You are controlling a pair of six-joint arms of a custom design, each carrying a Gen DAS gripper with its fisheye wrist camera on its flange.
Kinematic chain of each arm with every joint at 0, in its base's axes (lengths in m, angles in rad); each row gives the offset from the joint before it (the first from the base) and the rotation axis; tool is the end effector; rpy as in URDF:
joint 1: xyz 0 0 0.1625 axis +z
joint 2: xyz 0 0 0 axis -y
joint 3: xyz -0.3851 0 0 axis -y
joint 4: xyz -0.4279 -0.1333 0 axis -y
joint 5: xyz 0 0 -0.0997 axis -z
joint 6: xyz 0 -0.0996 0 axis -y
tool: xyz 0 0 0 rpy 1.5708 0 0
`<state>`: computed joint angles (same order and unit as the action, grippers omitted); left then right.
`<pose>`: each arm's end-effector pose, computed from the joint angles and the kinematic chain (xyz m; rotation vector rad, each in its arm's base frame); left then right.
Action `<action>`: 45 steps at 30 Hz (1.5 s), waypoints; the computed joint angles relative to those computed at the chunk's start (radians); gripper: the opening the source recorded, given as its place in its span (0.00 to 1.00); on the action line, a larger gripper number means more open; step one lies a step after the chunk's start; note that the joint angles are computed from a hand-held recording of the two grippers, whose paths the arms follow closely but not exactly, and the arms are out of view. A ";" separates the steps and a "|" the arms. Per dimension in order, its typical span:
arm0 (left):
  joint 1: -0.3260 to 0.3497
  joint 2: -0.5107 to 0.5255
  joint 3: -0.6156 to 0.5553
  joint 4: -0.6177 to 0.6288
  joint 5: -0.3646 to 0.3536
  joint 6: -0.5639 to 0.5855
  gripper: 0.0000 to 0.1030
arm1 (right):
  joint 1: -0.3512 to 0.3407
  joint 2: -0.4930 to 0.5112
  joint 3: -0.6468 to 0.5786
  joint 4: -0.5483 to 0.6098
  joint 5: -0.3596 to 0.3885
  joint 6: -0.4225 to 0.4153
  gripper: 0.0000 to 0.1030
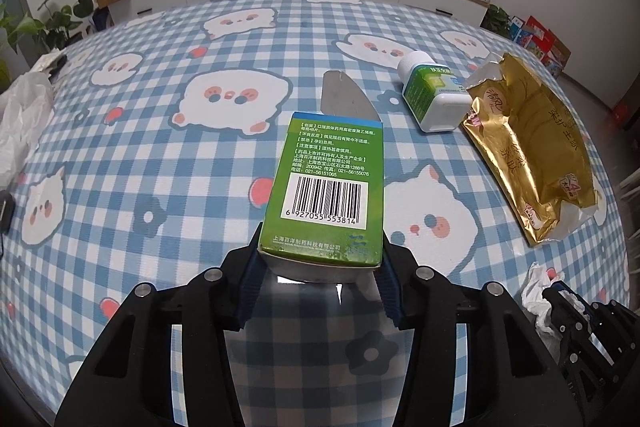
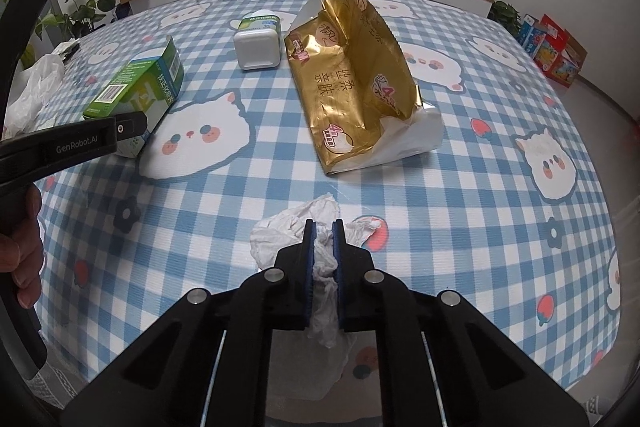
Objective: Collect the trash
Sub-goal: 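Grasp the white tissue with the right gripper while the left grasps the green box, then lift and carry the tissue and green box with both grippers over the bin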
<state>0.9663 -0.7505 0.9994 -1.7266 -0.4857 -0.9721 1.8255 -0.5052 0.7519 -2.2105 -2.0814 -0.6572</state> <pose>-0.2676 -0.7769 0.2642 -0.3370 2.1469 -0.8574 0.3029 -0.8277 0.2023 1.0014 -2.3422 0.3635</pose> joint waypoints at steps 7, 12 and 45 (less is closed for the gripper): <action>-0.023 -0.019 0.022 0.011 0.010 -0.022 0.46 | 0.014 -0.021 0.004 0.003 0.010 0.016 0.07; -0.042 -0.040 0.055 0.012 0.005 -0.038 0.46 | 0.023 -0.042 0.024 -0.007 0.019 0.024 0.07; -0.199 -0.221 0.343 0.089 -0.028 -0.296 0.46 | 0.052 -0.285 0.329 -0.095 0.112 0.079 0.07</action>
<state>0.7670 -0.9713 1.3428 -1.6374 -0.5134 -1.2683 1.8777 -0.7899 1.0809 -2.3053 -1.9691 -0.5777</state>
